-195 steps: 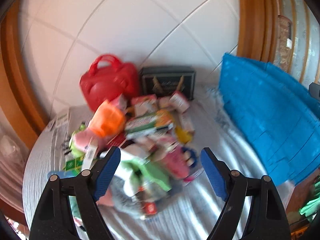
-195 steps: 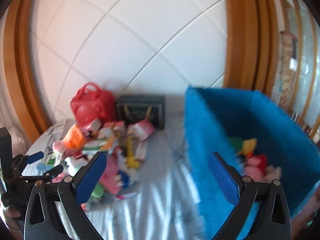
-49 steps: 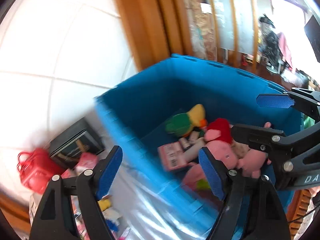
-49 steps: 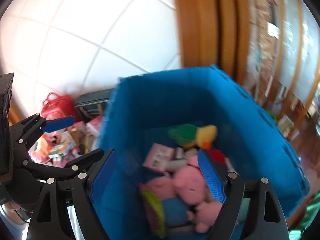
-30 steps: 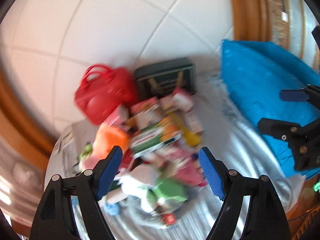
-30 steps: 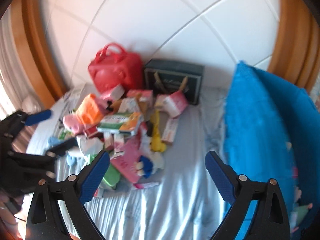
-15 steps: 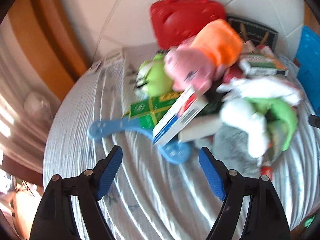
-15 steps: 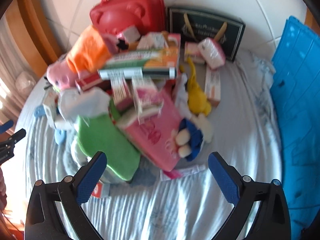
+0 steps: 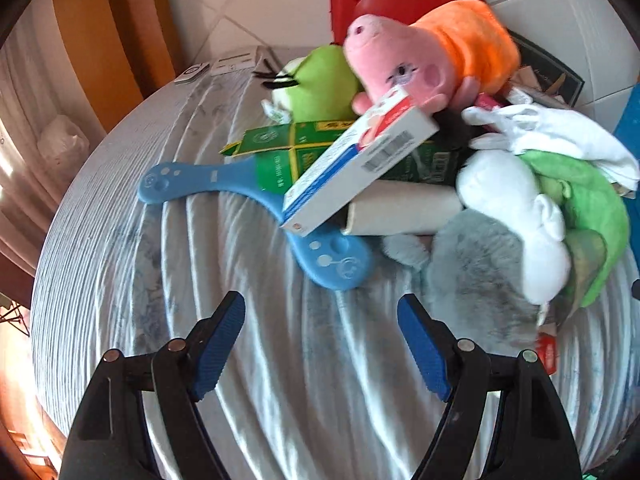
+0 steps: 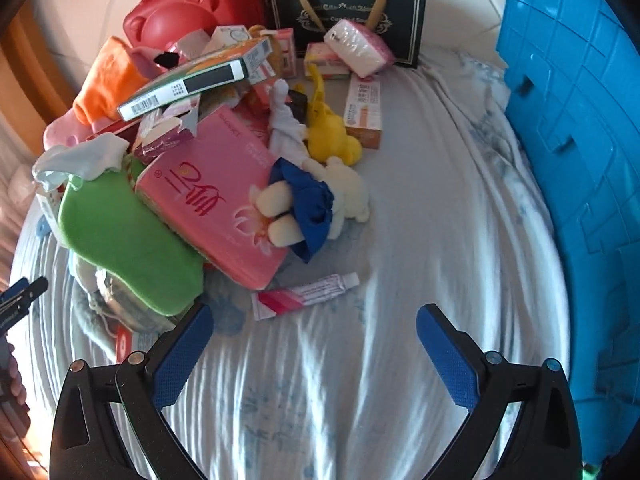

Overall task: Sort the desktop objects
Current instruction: 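Grasp the white plush toy with the left tool while the right tool grasps the cream teddy bear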

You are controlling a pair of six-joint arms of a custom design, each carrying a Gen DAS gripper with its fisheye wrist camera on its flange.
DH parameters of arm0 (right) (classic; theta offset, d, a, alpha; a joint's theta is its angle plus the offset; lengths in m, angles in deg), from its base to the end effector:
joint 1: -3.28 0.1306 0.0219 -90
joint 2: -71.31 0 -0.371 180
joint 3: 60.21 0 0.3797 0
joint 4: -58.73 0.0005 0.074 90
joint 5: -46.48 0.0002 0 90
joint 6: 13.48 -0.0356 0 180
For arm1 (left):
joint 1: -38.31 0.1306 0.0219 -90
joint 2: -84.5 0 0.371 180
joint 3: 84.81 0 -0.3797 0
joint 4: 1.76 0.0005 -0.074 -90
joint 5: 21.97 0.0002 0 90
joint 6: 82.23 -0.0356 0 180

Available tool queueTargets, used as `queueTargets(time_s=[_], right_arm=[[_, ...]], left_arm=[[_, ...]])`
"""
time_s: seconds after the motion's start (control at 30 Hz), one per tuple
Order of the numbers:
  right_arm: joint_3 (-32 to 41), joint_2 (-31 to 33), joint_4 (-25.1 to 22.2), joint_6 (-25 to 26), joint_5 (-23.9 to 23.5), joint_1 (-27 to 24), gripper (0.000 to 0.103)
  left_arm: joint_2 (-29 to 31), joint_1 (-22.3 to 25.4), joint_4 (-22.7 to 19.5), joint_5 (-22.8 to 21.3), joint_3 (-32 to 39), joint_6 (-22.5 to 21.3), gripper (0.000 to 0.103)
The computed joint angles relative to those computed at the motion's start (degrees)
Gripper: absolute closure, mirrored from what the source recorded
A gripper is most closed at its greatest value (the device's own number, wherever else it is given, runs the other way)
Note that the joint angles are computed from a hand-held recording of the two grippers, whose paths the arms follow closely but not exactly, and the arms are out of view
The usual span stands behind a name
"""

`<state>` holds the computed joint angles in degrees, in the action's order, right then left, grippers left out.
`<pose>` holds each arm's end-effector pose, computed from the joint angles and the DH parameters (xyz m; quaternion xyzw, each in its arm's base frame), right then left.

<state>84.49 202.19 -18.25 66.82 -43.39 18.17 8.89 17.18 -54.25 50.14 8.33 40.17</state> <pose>0.6599 0.1749 0.4039 -0.0438 0.9717 0.0483 0.2270 0.5019 -0.1828 0.3191 -0.1296 0.9539 0.0341 0.2685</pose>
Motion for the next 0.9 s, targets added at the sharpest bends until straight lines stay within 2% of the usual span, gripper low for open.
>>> queueTargets(time_s=[0.1,0.17,0.37,0.43,0.5,0.53,0.57,0.6,0.73,0.8,0.87,0.9], right_arm=[[-2.53,-1.87,2.62,0.28,0.71,-0.01,0.0],[-3.12,-2.28,4.12,-0.11,-0.64,0.04,0.0],[-1.68,-1.36,6.96,0.8,-3.78,1.8,0.0],[-1.15,-0.94,7.92,1.35,-4.77,2.41,0.0],[-0.17,-0.14,8.5,2.07,-5.14,3.16,0.0],[1.68,1.14,7.66,2.77,-5.42,3.58,0.0],[3.68,2.37,6.35,3.03,-5.34,3.93,0.0],[5.14,3.34,5.44,3.25,-5.18,4.18,0.0],[5.34,3.77,6.12,0.86,-4.79,3.78,0.0],[5.28,3.94,5.74,-0.4,-4.75,2.79,0.0],[5.1,4.08,5.32,-1.78,-4.28,1.37,0.0],[4.08,3.67,5.78,-2.48,-4.15,0.58,0.0]], left_arm=[[2.29,-2.39,0.24,0.04,4.79,0.04,0.025],[5.43,-3.07,0.13,0.94,9.62,-1.28,0.025],[20.35,-3.79,-9.8,1.95,29.59,-3.39,0.024],[21.74,-4.0,-9.09,1.77,30.9,-3.52,0.024],[22.41,-3.6,-8.34,5.5,31.5,-4.71,0.024],[22.83,-3.35,-9.18,7.1,32.14,-4.49,0.028],[22.24,-3.11,-8.42,9.03,31.38,-3.95,0.039],[21.55,-3.14,-8.17,9.79,30.72,-3.74,0.04],[20.65,-4.61,-6.89,5.79,29.34,-5.03,0.039],[23.56,-4.64,-10.04,5.23,33.39,-3.99,0.03],[27.26,-4.28,-13.74,5.33,38.32,-3.34,0.03],[27.92,-4.14,-14.41,5.24,39.2,-3.17,0.036]])
